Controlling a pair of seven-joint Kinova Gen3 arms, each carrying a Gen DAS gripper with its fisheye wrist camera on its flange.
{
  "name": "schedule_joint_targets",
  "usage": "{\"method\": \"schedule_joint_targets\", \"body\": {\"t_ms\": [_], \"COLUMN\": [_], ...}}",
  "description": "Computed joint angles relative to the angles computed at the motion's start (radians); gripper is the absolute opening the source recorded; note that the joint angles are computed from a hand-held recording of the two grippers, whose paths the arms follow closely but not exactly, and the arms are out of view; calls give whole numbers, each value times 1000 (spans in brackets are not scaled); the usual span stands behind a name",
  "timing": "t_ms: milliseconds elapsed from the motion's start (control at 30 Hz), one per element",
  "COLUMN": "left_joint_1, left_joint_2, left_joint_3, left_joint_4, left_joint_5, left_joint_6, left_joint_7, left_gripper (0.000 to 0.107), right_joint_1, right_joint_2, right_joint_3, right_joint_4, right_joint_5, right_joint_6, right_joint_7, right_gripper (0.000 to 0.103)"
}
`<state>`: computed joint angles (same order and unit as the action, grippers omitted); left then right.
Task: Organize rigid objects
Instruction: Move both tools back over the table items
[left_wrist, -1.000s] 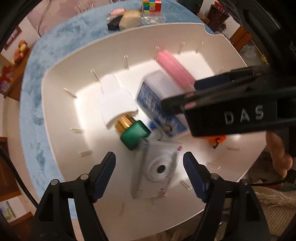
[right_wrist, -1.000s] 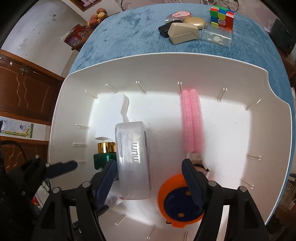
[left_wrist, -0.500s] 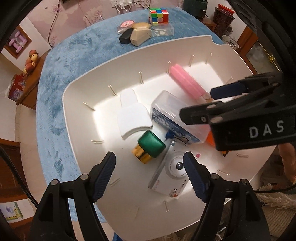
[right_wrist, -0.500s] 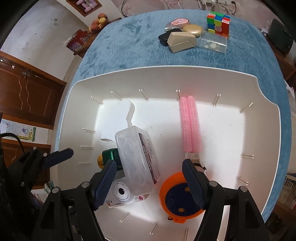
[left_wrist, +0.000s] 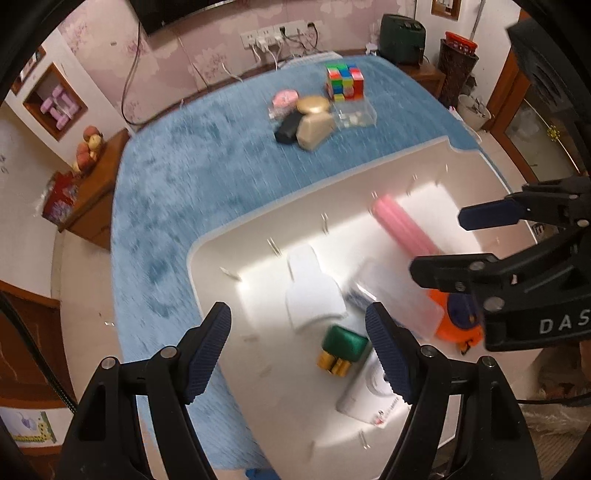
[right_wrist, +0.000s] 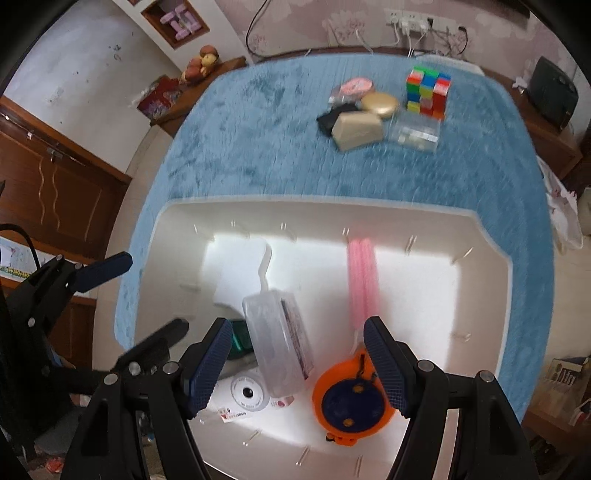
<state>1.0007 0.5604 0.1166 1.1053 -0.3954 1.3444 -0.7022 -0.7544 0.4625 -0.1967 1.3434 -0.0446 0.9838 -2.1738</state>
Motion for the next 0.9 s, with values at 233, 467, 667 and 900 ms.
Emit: {"method": "schedule_joint_targets", "body": {"t_ms": [233,467,667,900], "left_joint_1": [-10,-59,-130,-221], "left_joint_2": [10,48,113,235], "left_joint_3": [-23,-33,-41,-45], "left_joint_4": [-59,-138,-240,-423], "left_joint_5": [-61,-62,-3,113], "left_joint_6": [16,8,17,61], "left_joint_7": [-62,-197,-353,-535], "left_gripper": [78,78,78,78], "right_joint_1": [37,75,106,121], "right_joint_2": [-7,18,79,175], "right_joint_3": [21,53,68,53], "right_joint_4": [-32,-84,-170,-286], "right_joint_5": [-1,13,25,47], "right_joint_6": [-4,19,58,63], "right_joint_7": [-13,-58,-73,87], "right_gripper": [74,74,74,74]}}
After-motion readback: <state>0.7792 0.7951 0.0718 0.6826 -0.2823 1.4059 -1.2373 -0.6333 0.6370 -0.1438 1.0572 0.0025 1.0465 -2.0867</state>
